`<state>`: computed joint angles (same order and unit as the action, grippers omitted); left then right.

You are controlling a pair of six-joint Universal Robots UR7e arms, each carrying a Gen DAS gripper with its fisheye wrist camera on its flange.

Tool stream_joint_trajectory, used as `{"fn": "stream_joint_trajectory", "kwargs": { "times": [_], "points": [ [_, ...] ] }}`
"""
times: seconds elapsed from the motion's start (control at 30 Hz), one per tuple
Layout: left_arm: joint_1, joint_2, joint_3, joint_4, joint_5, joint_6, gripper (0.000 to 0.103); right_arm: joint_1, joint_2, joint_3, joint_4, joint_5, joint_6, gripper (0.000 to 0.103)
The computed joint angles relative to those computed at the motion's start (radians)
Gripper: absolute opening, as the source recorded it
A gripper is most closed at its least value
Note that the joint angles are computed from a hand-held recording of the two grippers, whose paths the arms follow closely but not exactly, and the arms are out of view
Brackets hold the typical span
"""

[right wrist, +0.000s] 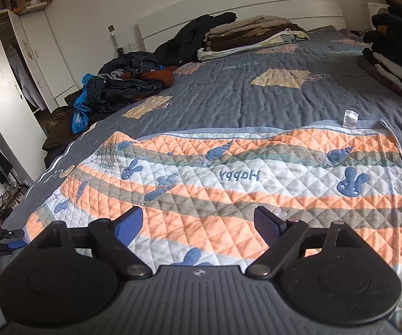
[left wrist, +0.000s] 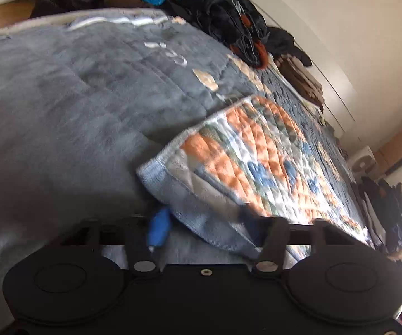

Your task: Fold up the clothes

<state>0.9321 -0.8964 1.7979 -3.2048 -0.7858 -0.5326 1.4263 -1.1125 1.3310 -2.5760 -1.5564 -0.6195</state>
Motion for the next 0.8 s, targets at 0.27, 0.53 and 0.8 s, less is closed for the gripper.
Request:
{"fn": "stream_joint_trajectory", "kwargs": {
  "times": [0.27, 0.53, 0.8],
  "points": [
    [-0.071, -0.017, -0.02, -0.16, 0.058, 0.111, 0.003, 0.008, -0.051, 0.072, -0.016, 0.065, 0.03, 0.086],
    [-0.079, -0.035, -0.091, 0.252, 0.155, -0.061, 0.002, 0.001, -0.187, 0.217, -0.061, 0.016, -0.009, 0.086],
    [-0.179, -0.032, 0.003, 0.426, 0.194, -0.037, 0.007, -0.035, -0.34, 0.318, -0.066, -0.086, -0.066, 0.086]
  ]
}}
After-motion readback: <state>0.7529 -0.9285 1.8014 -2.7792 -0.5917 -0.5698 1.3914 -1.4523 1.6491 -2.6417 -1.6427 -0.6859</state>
